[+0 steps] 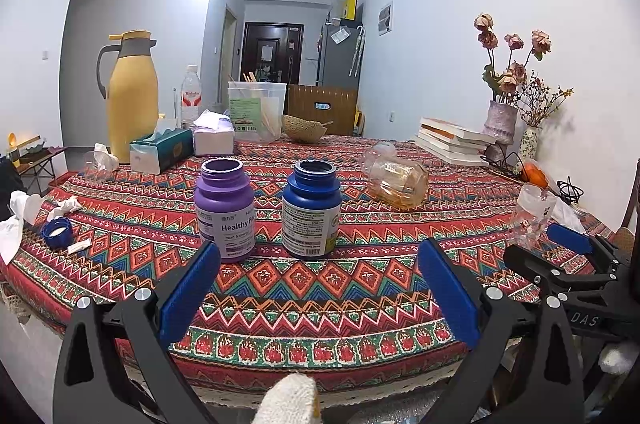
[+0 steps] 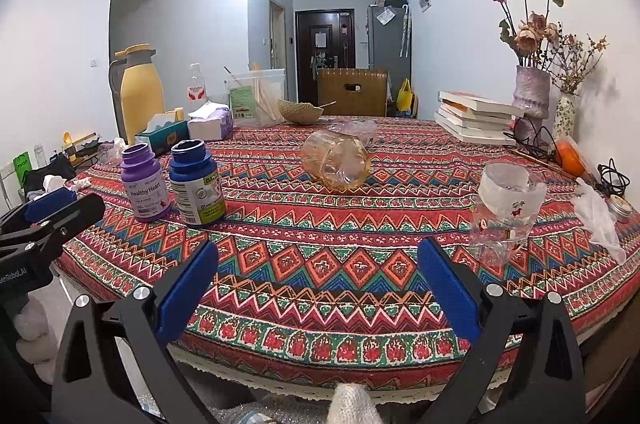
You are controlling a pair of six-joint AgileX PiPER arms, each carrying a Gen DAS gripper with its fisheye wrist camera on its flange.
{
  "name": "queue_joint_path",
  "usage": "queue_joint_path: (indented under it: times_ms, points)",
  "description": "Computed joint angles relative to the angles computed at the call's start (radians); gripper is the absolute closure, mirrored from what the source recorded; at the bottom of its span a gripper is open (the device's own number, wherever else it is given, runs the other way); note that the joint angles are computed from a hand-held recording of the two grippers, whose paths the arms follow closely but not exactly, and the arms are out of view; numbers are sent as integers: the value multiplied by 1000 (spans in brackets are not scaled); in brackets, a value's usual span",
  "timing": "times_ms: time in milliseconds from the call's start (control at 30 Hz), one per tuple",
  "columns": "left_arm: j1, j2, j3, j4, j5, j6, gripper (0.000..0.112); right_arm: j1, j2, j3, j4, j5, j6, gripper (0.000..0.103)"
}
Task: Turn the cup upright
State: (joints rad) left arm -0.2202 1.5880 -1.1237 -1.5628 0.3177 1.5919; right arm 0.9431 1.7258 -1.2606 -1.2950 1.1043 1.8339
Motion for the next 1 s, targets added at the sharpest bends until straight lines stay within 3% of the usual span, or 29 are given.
queue_joint_path:
  times_ms: [1000]
  points:
    - [-2, -2, 3, -15, -3, 16, 16, -2, -4, 4, -6, 4, -1, 7]
